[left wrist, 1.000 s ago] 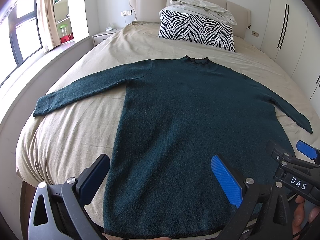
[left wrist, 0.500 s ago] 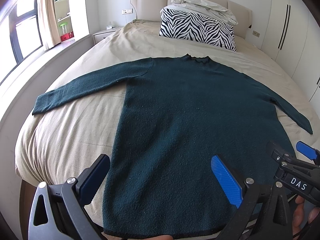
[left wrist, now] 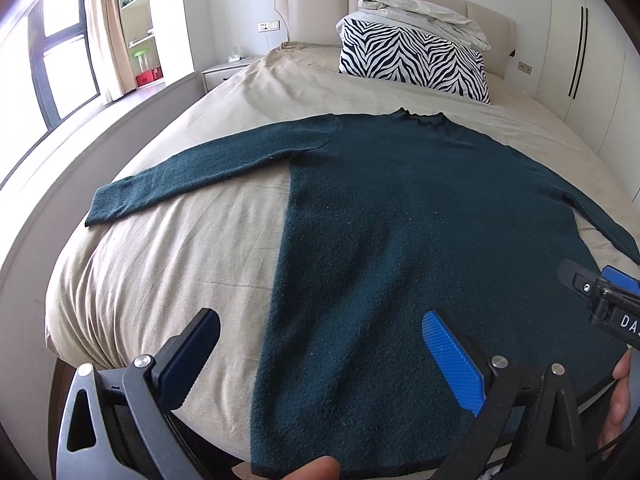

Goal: Fold small clothes
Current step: 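Grasp the sleeve cuff with the left gripper and fold it across the body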

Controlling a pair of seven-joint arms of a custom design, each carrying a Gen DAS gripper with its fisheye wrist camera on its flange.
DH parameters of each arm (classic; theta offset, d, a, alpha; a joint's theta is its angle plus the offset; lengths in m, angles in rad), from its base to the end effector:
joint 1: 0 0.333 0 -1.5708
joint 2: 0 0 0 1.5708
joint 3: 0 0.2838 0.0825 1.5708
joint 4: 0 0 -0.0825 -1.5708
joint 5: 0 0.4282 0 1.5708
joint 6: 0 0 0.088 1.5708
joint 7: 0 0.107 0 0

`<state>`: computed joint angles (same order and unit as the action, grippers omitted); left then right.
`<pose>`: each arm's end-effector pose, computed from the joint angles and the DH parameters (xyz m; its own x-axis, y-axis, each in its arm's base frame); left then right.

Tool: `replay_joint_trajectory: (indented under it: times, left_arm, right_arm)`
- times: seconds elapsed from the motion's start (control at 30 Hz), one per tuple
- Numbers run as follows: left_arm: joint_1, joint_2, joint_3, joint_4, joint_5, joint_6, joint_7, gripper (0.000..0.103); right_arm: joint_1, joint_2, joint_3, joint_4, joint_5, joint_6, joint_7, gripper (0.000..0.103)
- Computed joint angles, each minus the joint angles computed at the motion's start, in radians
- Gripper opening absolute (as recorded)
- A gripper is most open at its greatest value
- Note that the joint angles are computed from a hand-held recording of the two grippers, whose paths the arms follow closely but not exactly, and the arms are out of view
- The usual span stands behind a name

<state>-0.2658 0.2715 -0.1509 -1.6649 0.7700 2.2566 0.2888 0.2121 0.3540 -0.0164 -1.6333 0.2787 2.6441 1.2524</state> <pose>0.6552 -0.2603 0.4427 0.4619 -0.8868 -0.0158 -0.6835 -0.3445 -0.6435 0.7225 0.1372 0.4410 0.3286 -0.9431 -0.0519 -0.7444 -0.2247 -0.6288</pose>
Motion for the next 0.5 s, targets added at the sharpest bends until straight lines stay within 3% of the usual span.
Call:
replay_joint_trajectory:
  times: [0.1, 0.17, 0.3, 0.37, 0.43, 0.5]
  left_arm:
    - [0.057, -0.101, 0.02, -0.135, -0.039, 0.131, -0.072, 0.103]
    - [0.091, -0.169, 0.039, -0.221, 0.001, 0.216, -0.195, 0.103]
    - [0.147, -0.25, 0.051, -0.312, 0.194, 0.248, -0.465, 0.103]
    - [0.183, -0.247, 0.049, -0.31, 0.01, 0.222, -0.341, 0.103]
    - [0.228, -0.263, 0.066, -0.367, -0.124, 0.308, -0.328, 0.103]
    - [0.271, -0.315, 0.079, -0.464, 0.022, 0.419, -0.593, 0.103]
  right_arm:
    - [-0.05, 0.011, 0.058, 0.016, 0.138, -0.001, -0.103, 0.1]
    - [-0.073, 0.022, 0.082, 0.037, 0.221, -0.015, -0.156, 0.1]
    - [-0.082, 0.048, 0.092, 0.086, 0.293, -0.034, -0.208, 0.1]
    - [-0.09, 0.057, 0.097, 0.108, 0.326, -0.046, -0.233, 0.1]
    - [-0.094, 0.068, 0.1, 0.132, 0.351, -0.05, -0.249, 0.1]
    - [-0.099, 0.078, 0.103, 0.156, 0.372, -0.063, -0.259, 0.1]
